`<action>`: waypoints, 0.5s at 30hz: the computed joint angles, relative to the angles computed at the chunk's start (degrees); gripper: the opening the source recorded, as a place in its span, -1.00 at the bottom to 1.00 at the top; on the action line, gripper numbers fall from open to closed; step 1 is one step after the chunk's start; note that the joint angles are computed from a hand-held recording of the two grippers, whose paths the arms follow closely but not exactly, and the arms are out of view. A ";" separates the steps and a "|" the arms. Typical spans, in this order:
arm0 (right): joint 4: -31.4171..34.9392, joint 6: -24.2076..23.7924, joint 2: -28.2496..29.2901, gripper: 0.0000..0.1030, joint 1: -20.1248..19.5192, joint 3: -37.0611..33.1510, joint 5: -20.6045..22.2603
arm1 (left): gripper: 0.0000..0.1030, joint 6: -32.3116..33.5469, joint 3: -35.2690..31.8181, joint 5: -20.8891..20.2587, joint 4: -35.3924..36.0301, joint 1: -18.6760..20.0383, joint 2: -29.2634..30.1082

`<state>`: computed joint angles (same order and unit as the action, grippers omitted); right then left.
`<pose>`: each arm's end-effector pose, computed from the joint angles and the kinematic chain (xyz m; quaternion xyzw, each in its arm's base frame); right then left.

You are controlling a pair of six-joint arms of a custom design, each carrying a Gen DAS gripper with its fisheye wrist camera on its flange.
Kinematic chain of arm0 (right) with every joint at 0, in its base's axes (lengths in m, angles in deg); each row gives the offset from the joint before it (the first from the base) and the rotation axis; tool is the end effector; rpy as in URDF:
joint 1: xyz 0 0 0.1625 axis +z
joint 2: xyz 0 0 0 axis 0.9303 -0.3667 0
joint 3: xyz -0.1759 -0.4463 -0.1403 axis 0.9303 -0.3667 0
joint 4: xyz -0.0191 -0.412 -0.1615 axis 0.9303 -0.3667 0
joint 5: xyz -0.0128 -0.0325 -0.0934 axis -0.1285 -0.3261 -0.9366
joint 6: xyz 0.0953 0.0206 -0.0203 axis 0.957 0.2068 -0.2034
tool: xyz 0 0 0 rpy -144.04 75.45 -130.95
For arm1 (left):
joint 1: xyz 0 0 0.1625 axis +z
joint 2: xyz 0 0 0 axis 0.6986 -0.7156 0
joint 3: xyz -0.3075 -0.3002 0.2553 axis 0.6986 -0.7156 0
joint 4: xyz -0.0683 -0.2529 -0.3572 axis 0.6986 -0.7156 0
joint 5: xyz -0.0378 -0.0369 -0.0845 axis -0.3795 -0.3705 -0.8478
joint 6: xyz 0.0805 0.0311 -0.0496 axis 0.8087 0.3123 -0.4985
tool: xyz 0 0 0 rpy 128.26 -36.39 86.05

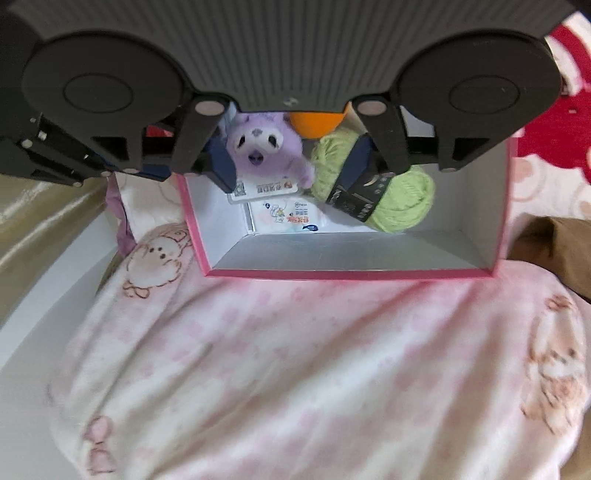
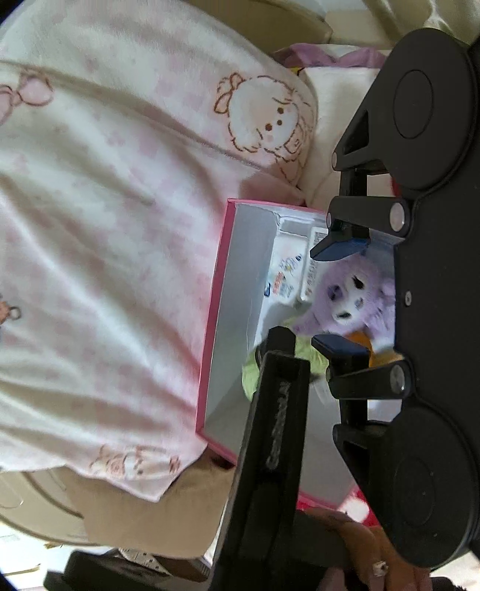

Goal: Organize objects

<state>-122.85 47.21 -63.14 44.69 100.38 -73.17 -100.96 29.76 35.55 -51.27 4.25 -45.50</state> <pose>0.3597 -0.5824 0.0993 0.4514 -0.8668 0.1219 0.1732 -0.1962 -0.5476 0.3253 -0.0696 0.8802 -0.3706 0.2882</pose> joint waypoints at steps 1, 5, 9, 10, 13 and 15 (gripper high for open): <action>0.20 0.04 -1.22 -0.03 0.24 0.89 0.27 | 0.36 -2.76 -0.38 0.40 4.66 -1.11 -0.91; 0.62 0.73 -4.73 0.05 0.99 3.39 0.69 | 0.43 -12.06 -1.79 0.73 20.22 -4.88 -3.39; 0.41 1.01 -7.61 0.10 1.61 5.64 -0.06 | 0.56 -18.53 -0.88 1.80 29.08 -8.35 -5.70; 0.27 0.82 -8.37 0.11 1.78 6.26 -0.23 | 0.57 -20.86 -0.66 1.82 31.58 -9.14 -6.32; -0.41 0.23 -10.54 0.17 2.05 8.19 -0.77 | 0.62 -27.11 -0.60 1.04 39.63 -11.45 -7.81; -0.33 0.43 -11.86 0.20 2.06 9.22 -0.99 | 0.63 -30.13 -0.16 0.43 42.83 -12.75 -8.68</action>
<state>-123.18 47.64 -75.01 46.75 109.61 -74.16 -131.09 29.59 35.98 -8.44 -8.50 -54.18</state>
